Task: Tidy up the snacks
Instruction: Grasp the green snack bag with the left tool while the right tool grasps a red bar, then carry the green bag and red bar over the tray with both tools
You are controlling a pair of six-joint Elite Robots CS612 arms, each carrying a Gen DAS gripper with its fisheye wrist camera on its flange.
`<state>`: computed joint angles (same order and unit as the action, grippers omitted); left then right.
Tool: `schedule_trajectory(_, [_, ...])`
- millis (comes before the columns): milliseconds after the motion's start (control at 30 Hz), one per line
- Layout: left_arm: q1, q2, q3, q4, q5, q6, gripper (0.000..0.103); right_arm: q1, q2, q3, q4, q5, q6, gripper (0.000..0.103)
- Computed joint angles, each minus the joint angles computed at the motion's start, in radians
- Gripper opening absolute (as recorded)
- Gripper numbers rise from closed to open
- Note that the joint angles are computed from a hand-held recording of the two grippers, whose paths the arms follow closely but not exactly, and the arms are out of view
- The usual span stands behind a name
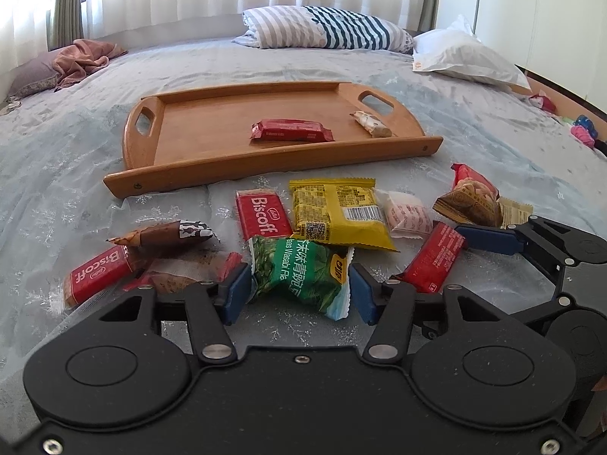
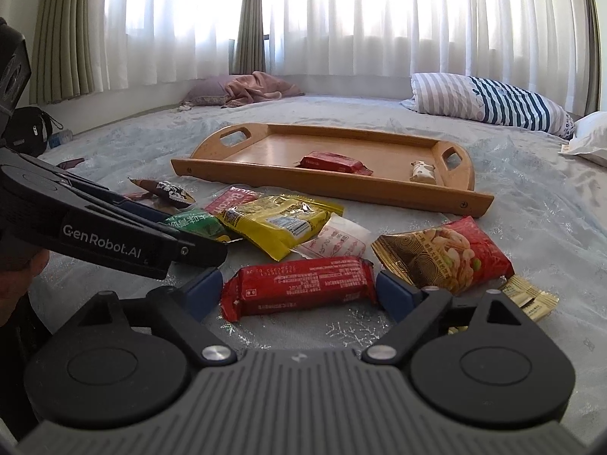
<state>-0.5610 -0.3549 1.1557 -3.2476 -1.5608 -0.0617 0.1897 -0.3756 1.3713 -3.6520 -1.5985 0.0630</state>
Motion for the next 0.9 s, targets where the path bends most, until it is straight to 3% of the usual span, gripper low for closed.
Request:
schedule_trajectory(133, [0.001, -0.012, 0.016, 0.000, -0.011, 0.000, 0.048, 0.007, -0.005, 0.007, 0.001, -0.020, -0.010, 0.070])
schedule_trajectory(900, [0.011, -0.050, 0.053, -0.069, 0.010, -0.063, 0.047, 0.026, -0.029, 0.031, -0.064, -0.095, 0.000, 0.069])
